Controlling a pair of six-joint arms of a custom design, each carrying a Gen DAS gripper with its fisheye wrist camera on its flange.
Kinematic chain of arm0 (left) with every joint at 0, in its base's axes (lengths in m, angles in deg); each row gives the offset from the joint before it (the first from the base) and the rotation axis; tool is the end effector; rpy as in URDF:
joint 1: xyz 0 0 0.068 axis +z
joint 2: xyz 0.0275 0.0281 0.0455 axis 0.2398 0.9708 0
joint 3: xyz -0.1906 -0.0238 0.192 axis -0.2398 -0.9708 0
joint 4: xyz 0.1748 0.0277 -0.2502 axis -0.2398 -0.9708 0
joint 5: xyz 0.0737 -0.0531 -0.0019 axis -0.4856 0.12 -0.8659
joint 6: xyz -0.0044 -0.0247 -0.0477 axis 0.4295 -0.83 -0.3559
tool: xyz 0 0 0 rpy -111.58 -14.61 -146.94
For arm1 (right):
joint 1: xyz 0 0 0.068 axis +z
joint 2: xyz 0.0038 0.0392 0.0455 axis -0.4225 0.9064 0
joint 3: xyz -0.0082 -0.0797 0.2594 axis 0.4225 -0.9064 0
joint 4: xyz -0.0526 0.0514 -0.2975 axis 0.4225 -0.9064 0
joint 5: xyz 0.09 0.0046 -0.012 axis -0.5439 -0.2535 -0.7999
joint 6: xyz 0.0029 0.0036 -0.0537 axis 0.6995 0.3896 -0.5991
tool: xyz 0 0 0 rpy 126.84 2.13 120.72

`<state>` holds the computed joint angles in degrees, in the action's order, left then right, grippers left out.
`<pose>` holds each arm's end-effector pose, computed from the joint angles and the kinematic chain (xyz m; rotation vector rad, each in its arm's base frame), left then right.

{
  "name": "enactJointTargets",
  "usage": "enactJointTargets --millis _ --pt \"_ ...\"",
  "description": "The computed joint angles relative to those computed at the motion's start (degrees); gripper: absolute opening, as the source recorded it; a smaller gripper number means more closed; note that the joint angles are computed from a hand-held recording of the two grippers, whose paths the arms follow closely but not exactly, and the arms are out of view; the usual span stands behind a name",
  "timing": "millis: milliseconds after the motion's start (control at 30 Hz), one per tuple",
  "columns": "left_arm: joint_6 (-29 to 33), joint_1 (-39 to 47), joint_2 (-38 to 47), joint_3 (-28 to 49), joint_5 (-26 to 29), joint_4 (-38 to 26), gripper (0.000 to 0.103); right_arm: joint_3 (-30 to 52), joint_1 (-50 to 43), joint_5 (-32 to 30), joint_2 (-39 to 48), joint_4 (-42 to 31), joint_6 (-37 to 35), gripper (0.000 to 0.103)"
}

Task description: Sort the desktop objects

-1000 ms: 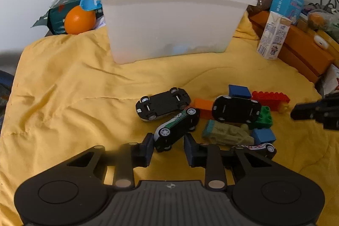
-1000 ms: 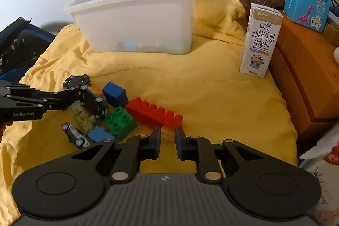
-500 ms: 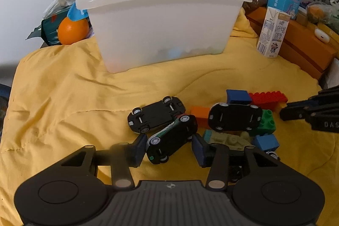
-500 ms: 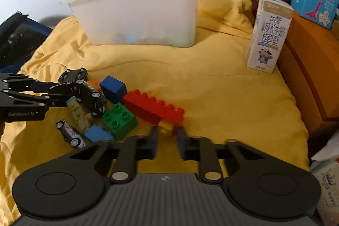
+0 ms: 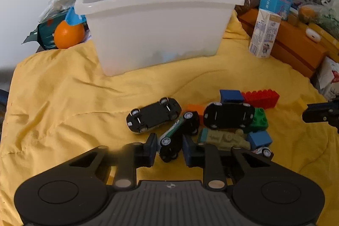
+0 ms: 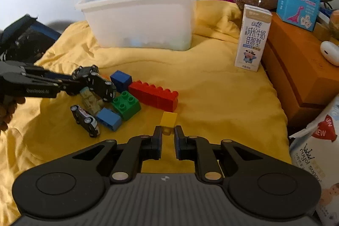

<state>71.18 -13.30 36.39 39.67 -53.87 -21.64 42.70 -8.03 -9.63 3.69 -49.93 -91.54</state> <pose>0.2153 -0.1042 0.0525 0.2363 2.3928 -0.1268 0.2232 0.0765 0.0470 -0.5956 2.3324 0.3545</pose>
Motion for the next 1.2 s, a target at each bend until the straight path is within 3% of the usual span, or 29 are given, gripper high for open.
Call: enactJointTargets --millis 33,67,133,233,267,300,367,467,500,567,633,800,833,900,933,967,1033,1100,1167,1200 --pt "-0.06 -0.28 0.17 -0.08 0.05 0.2 0.035 0.24 0.21 -0.1 0.02 -0.48 0.3 0.014" --pt "0.14 -0.62 0.72 0.24 0.13 0.01 0.048 0.57 0.38 -0.32 0.42 -0.74 0.47 0.014" --pt "0.17 -2.13 1.53 0.48 -2.33 0.43 0.059 1.44 0.99 -0.42 2.2 -1.1 0.37 0.014" --pt "-0.48 -2.74 3.14 1.17 -3.33 0.99 0.06 2.45 2.54 1.32 5.37 -0.93 1.91 0.022" --pt "-0.78 -2.75 3.74 1.45 -3.19 1.17 0.059 2.45 3.03 2.2 6.25 0.36 2.62 0.039" --pt "-0.7 -2.69 4.37 1.78 -2.64 1.36 0.056 2.44 3.36 2.6 6.95 1.48 3.24 0.043" --pt "-0.2 -2.63 5.29 2.33 -1.02 1.6 0.038 3.24 4.18 3.4 8.7 2.28 3.93 0.043" --pt "0.91 -3.39 5.08 2.41 -0.48 1.56 0.03 4.24 5.13 4.46 10.54 3.19 3.2 0.039" --pt "0.73 -3.61 4.44 2.01 -0.69 1.52 0.029 4.53 5.21 4.19 10.78 2.97 2.76 0.022" --pt "-0.5 -3.66 2.29 0.75 -0.79 1.32 0.026 4.05 5.25 4.33 9.74 2.72 2.3 0.021" --pt "-2.07 -2.93 -1.6 -1.34 -0.15 0.9 0.016 2.77 4.46 2.98 6.65 2.06 1.68 0.021" --pt "-2.39 -0.56 -11.53 -5.06 1.87 -3.34 0.016 1.08 2.54 0.03 -2.05 -1.76 0.46 0.021" --pt "-2.84 0.75 -12.58 -5.5 3.96 -3.77 0.018 1.7 2.22 -0.63 -2.46 -2.65 0.46 0.021" --pt "-3.55 1.81 -12.15 -5.42 5.53 -3.53 0.036 2.47 2.08 -1.12 -2.94 -3.53 0.72 0.021" --pt "-3.73 1.49 -10.76 -4.82 4.71 -3.53 0.056 2.62 2.2 -1.21 -3.11 -3.57 0.93 0.021" --pt "-3.95 0.69 -9.17 -4.4 3.04 -2.9 0.065 2.76 2.46 -1.2 -3.06 -3.66 1.04 0.021" --pt "-4.04 0.91 -5.93 -3.43 2.96 -0.97 0.065 2.84 3.08 -1.19 -2.73 -3.77 1.55 0.021" --pt "-3.97 2.11 -2.2 -2.08 5.29 0.59 0.06 2.68 3.66 -1.01 -2.55 -3.71 1.77 0.021" --pt "-2.07 1.63 0.24 -0.42 5.26 -0.6 0.03 2.25 4.17 -0.82 -2.75 -3.72 2.05 0.021" --pt "-1.48 0.85 0.43 -0.13 3.23 -1.34 0.026 1.97 4.26 -0.73 -3.04 -3.81 2.07 0.021"
